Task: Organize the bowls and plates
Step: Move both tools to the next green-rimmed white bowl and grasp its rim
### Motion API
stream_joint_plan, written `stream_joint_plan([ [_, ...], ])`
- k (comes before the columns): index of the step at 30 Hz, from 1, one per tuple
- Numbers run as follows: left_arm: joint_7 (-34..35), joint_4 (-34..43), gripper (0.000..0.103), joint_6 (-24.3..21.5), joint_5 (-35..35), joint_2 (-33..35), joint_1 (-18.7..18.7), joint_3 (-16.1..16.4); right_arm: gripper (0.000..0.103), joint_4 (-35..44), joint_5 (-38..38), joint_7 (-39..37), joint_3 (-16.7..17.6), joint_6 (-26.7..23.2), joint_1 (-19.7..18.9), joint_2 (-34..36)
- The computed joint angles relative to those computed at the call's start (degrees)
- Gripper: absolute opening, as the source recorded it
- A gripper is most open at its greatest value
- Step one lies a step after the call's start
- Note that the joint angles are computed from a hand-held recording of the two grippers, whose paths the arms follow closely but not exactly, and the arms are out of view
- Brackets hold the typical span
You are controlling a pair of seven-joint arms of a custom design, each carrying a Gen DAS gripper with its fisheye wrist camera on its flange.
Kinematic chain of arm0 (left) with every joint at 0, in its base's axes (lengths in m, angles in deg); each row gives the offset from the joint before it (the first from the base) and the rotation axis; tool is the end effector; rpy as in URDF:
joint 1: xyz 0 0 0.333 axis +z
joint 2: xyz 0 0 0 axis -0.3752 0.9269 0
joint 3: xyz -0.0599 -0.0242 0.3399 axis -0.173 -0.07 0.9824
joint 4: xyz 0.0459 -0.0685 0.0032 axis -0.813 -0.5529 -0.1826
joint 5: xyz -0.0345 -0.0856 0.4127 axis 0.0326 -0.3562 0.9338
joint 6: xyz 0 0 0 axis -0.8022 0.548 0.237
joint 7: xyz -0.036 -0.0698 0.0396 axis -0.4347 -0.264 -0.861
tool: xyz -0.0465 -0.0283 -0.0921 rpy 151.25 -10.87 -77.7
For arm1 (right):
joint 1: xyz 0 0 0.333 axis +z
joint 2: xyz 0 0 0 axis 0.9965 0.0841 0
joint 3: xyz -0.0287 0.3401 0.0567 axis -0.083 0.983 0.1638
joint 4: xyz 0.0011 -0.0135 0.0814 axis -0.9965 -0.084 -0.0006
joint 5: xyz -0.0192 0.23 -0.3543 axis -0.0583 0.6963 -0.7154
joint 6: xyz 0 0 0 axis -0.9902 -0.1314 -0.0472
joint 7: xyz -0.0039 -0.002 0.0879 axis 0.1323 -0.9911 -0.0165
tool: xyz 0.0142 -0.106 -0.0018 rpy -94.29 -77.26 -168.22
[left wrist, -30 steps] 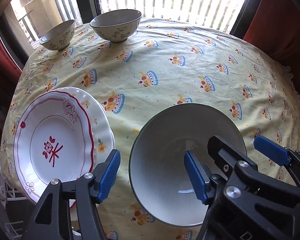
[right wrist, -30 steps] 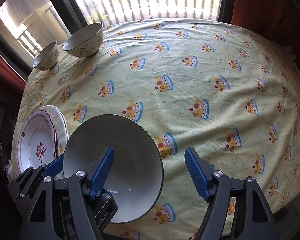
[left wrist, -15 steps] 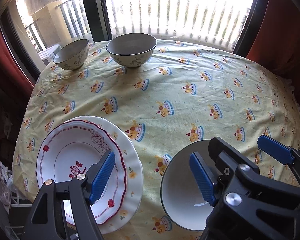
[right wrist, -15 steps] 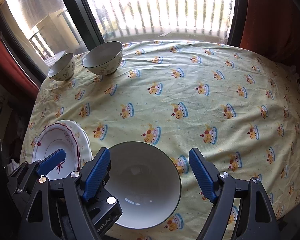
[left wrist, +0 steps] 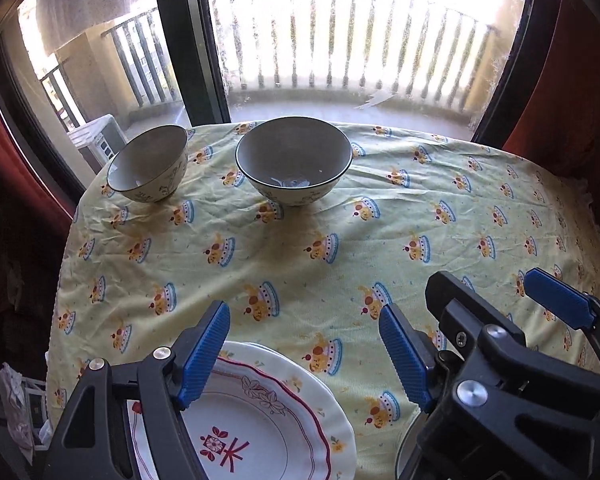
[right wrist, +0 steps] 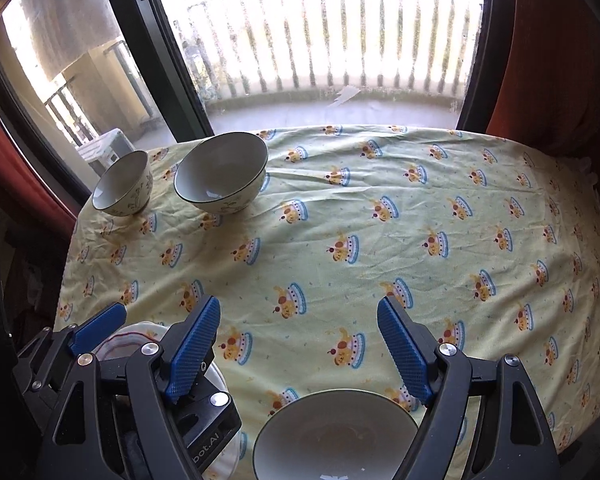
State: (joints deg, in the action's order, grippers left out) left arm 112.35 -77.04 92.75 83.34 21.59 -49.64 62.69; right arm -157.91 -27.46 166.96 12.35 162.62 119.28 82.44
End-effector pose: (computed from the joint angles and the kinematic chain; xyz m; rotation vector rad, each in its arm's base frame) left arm 0.5177 -0.4596 0.5561 -1.4160 2.4513 -0.6506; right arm 0.4539 0.4309 0.5714 -1.3723 2.3511 -0.5557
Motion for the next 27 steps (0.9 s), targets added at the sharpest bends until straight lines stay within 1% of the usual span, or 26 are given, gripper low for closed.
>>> stream_joint_plan([
  [5, 2.59, 4.66, 0.079, -0.39, -0.96, 3.14, 0.65, 0.61, 0.084, 4.93, -1.45, 0.18, -0.95, -1.30, -0.11, 3.50],
  [11, 4.65, 11.16, 0.079, -2.07, -2.36, 7.48, 0.59, 1.56, 0.084, 10.57, -2.96, -1.20, -2.63, -2.36, 0.15, 7.48],
  [16, 6.07, 17.29, 0.080, -3.05, -1.04, 11.75, -0.50, 2.88, 0.084, 13.65, -3.68, -1.76, -4.12, -2.32, 0.18, 9.87],
  [24, 7.79, 28.59, 0.081, -5.22, -1.33, 19.65, -1.72, 4.76, 0.084, 19.45, -4.67, -3.42, -6.61, -2.26, -0.16, 14.55],
  [27, 7.59, 32.58, 0.084, -6.05, -1.27, 22.54, -2.36, 5.58, 0.084, 21.29, -4.92, -4.44, -7.51, -2.01, -0.34, 16.24],
])
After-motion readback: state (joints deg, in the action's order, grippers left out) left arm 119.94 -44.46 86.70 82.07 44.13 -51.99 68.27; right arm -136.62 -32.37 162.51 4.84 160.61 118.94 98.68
